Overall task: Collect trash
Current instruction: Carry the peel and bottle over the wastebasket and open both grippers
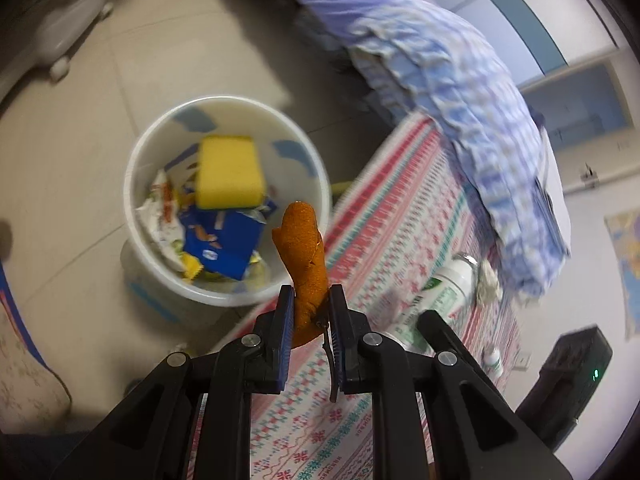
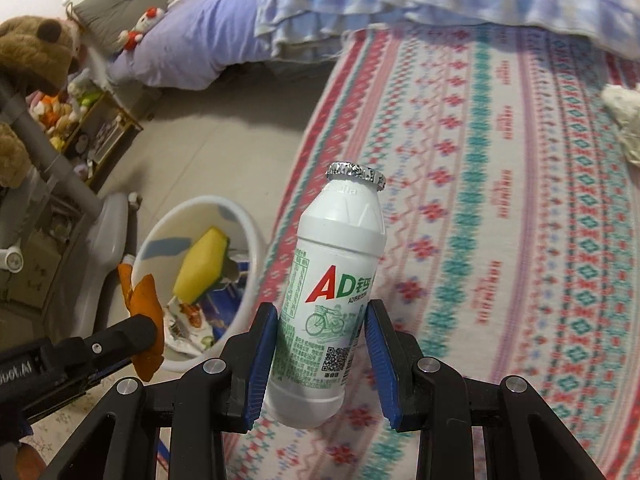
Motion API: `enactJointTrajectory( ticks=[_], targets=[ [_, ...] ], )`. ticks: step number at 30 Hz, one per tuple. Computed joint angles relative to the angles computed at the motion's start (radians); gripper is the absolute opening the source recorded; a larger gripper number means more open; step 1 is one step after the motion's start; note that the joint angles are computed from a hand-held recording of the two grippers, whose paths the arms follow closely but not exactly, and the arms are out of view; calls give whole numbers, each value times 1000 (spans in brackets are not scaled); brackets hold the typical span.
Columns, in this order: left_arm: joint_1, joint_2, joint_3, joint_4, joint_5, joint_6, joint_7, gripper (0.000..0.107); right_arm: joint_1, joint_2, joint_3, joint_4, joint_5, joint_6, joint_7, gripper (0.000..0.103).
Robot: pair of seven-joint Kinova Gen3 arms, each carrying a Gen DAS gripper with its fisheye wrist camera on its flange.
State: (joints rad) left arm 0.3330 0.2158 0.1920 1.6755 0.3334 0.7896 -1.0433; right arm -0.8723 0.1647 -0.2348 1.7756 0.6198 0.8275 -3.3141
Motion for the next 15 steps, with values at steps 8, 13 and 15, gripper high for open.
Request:
enactJointTrajectory(
  ticks=[8,13,15],
  targets=[
    [-70,8,-28,35,45,10,-6,18,-31,87,26,-106,36,-24,67,40],
    [-67,22,-33,31,12,5,13,18,-59,142,63,-165,33,-54,124,40],
    [-77,28,-26,35,29,-10,-7,20,-62,166,75,-191,19,-60,156,40]
  ],
)
